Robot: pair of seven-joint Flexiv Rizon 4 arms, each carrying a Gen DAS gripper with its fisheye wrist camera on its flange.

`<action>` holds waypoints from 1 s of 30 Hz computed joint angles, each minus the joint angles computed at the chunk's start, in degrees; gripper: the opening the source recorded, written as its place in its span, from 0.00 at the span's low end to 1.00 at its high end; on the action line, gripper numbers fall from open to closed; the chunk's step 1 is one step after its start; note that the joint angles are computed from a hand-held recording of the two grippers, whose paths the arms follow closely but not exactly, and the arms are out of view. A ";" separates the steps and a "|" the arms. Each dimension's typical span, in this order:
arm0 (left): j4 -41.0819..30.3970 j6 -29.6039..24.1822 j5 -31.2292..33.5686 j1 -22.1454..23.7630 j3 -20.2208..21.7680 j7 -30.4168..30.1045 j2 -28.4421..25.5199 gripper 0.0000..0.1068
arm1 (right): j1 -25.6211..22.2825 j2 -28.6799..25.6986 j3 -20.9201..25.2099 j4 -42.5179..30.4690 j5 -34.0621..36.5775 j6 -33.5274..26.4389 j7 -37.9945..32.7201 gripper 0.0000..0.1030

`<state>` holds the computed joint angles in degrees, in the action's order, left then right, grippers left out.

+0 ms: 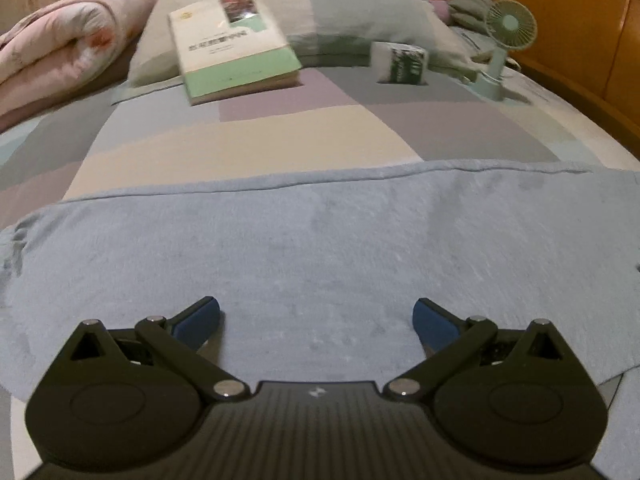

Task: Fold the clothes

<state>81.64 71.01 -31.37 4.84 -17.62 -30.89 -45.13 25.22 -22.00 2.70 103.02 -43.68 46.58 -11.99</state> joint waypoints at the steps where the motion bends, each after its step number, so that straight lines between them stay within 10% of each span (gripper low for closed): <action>1: -0.12 0.39 0.10 -0.20 0.34 -0.38 -0.05 0.96 | -0.50 -1.02 -0.26 -1.00 1.01 -0.73 -0.58 1.00; 9: -0.46 1.51 0.46 0.20 0.05 -1.54 -0.15 0.96 | -4.85 1.48 -1.97 3.14 6.39 10.44 3.92 1.00; 17: -0.45 2.48 0.53 0.40 -0.35 -1.58 -0.18 0.96 | -7.45 -1.47 -2.85 -2.22 7.74 -0.55 1.87 1.00; 23: -0.74 2.76 0.86 0.46 -0.33 -2.09 -0.39 0.96 | -9.58 -2.59 -5.76 1.44 5.38 9.66 5.12 1.00; 30: -0.49 2.89 0.73 1.09 -1.04 -1.88 -0.15 0.96 | -9.68 -0.99 -4.07 0.02 8.54 4.91 2.47 1.00</action>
<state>81.15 73.90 -30.64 5.93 -18.66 -32.78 -45.28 15.54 -22.99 -1.37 103.04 -35.14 51.49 -9.52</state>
